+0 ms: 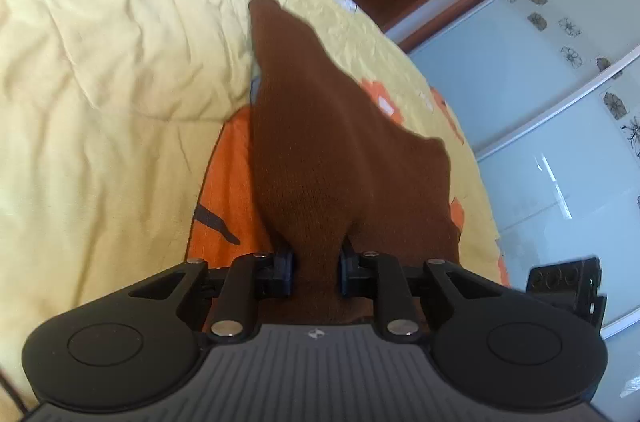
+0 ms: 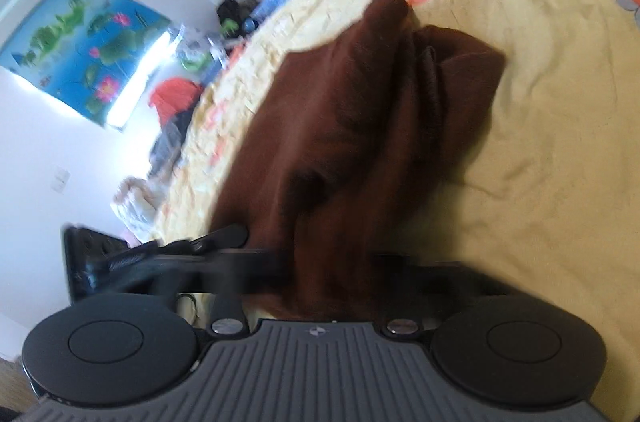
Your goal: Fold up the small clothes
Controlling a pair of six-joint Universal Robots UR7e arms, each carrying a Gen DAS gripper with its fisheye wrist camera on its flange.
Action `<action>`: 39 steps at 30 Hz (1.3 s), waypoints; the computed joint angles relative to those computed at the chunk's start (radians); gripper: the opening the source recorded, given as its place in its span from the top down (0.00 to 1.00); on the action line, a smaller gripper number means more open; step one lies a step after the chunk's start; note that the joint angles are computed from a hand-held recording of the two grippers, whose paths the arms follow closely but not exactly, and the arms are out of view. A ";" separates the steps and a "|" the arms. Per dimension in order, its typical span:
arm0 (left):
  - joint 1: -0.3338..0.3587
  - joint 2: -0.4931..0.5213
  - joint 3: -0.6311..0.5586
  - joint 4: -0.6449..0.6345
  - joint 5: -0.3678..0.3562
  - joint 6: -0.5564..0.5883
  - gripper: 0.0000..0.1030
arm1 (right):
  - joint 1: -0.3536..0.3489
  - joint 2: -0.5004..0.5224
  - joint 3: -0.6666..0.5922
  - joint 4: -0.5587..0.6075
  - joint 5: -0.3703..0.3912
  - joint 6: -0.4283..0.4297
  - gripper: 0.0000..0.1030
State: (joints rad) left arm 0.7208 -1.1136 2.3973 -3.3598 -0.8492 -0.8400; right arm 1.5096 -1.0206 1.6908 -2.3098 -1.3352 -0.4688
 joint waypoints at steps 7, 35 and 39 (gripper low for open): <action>-0.162 -0.023 0.027 0.383 0.208 -0.015 0.71 | -0.046 -0.088 0.077 0.032 -0.002 -0.083 0.69; -0.315 0.154 0.048 0.421 0.486 0.228 0.87 | -0.032 -0.034 -0.073 -0.010 0.020 -0.005 0.54; -0.334 0.077 0.089 0.348 0.470 0.256 0.87 | -0.001 -0.071 -0.032 -0.135 0.063 0.009 0.28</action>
State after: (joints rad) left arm 0.3872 -1.0369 2.4861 -3.0118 -0.3797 -0.5844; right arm 1.5083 -1.0921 1.6584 -2.4443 -1.2724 -0.4595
